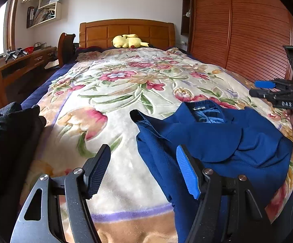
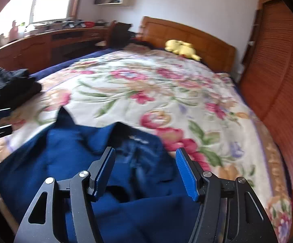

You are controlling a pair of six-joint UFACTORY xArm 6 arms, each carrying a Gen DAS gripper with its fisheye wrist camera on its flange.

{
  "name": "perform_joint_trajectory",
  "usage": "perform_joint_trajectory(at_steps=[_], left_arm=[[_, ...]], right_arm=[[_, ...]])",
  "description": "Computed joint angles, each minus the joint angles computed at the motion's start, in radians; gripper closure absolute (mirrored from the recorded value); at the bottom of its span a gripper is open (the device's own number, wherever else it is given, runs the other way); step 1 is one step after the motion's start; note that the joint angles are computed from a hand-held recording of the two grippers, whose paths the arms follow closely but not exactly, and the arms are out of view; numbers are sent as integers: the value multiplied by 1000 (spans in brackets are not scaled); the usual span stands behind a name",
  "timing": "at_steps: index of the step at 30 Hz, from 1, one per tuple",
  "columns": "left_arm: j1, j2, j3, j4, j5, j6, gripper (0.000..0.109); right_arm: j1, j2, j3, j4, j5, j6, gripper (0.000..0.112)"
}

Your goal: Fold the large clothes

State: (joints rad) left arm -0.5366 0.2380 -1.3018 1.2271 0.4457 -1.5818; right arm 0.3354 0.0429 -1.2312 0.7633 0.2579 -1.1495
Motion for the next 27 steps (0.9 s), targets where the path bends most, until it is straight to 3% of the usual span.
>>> perform_joint_trajectory(at_steps=[7,12,20,25,26,27], left_arm=[[4,-2,9,-5,-4,5,40],[7,-9,20,0,-3,-4,40],[14,-13,30,0,-9,-5,40],[14,-13,30,0,-9,-4,40],[14,-13,30,0,-9,-4,40],[14,-12,29,-1,-8,-5,40]], right_arm=[[25,19,-9,-131,208,70,48],[44,54,-43,-205,290,96,48],[71,116,-92,-340,347,106,48],[81,171,-145,-428,321,171,48],[82,178,-148,-439,303,176,56],[82,190,-161,-441,306,172,77]])
